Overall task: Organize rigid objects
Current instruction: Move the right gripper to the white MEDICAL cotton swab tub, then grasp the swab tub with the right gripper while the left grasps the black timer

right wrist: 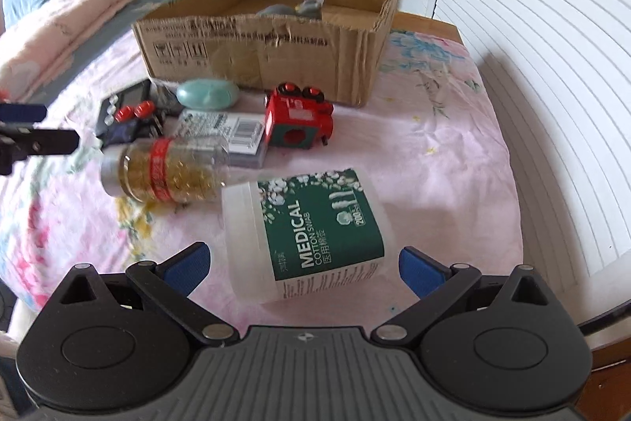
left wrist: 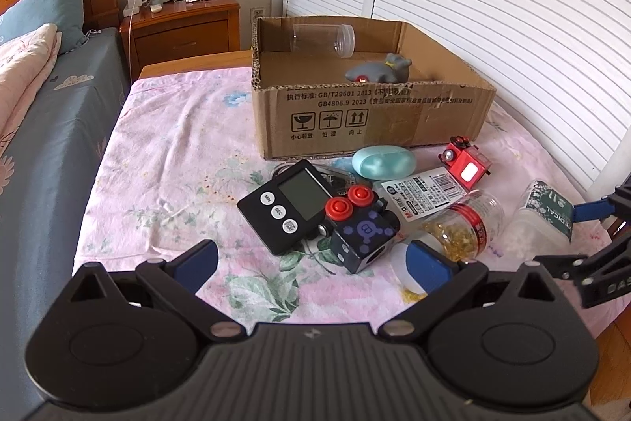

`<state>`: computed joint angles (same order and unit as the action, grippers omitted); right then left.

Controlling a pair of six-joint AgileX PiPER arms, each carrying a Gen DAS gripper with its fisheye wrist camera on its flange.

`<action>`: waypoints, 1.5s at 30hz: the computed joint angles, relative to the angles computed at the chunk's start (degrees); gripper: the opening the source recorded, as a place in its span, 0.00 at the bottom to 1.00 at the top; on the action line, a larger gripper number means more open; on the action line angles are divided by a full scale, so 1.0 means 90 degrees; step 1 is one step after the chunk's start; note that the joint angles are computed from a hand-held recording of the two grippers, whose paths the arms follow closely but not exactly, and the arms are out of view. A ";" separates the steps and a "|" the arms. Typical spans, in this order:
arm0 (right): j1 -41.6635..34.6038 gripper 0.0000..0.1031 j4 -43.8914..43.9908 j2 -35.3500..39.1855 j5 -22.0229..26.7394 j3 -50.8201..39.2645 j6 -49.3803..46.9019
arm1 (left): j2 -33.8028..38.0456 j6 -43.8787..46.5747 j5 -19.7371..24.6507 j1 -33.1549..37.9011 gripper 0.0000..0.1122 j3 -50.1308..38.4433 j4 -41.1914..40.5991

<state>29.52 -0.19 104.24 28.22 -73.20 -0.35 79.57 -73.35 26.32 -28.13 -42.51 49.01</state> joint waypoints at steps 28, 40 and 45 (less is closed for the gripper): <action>0.0099 1.00 -0.0888 0.0241 -0.0518 0.0219 0.1154 | 0.1693 0.0345 -0.0134 0.1354 0.90 -0.1040 -0.0594; 0.0127 1.00 -0.1082 0.0208 -0.0628 0.0306 0.1399 | 0.1296 -0.1359 0.0132 0.0831 0.90 -0.0190 0.1278; 0.0134 1.00 -0.1176 0.0173 -0.0796 0.0419 0.1494 | 0.1134 -0.1540 -0.0189 0.0799 0.69 -0.0003 0.1698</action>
